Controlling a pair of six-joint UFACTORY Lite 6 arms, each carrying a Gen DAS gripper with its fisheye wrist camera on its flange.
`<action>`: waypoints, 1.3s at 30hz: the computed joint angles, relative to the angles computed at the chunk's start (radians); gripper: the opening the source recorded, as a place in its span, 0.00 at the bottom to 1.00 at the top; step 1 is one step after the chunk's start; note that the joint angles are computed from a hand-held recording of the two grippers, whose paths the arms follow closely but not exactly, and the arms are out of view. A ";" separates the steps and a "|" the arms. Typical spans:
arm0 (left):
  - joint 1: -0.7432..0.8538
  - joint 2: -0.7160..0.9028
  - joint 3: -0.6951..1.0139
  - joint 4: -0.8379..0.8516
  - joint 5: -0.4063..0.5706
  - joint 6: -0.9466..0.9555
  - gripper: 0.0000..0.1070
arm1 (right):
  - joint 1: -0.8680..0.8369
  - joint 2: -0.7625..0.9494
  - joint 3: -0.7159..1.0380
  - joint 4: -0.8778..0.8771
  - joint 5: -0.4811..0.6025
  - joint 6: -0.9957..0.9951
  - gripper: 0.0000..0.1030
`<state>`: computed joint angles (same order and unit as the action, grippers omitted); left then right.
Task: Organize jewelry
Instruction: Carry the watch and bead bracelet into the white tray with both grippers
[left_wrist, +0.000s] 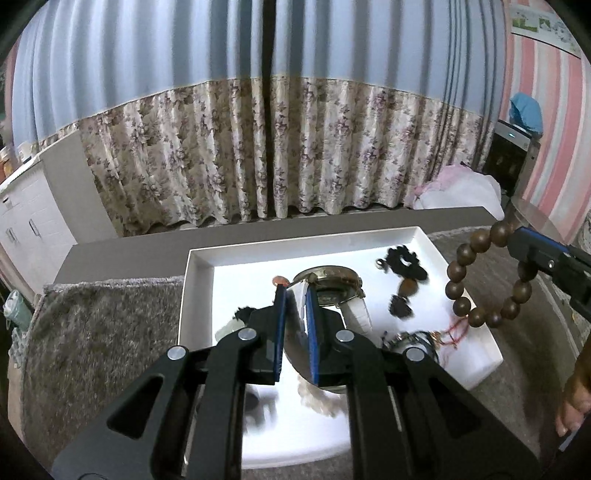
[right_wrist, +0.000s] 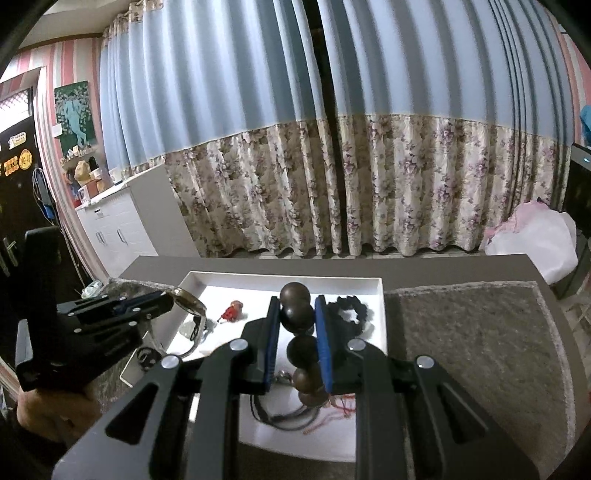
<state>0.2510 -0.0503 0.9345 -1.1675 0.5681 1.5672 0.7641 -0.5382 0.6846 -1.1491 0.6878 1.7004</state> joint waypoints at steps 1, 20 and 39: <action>-0.006 0.029 0.023 -0.005 -0.012 -0.009 0.08 | -0.020 0.020 0.005 -0.010 -0.026 0.004 0.18; -0.086 0.214 0.069 -0.172 -0.123 0.089 0.08 | -0.183 0.264 0.036 -0.183 -0.177 0.156 0.18; -0.081 0.293 0.086 -0.277 -0.180 0.186 0.05 | -0.282 0.366 0.016 -0.146 -0.200 0.111 0.18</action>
<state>0.1700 0.2423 1.0202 -1.4441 0.3883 1.7527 0.4822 -0.1719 0.7002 -1.2950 0.4874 1.8118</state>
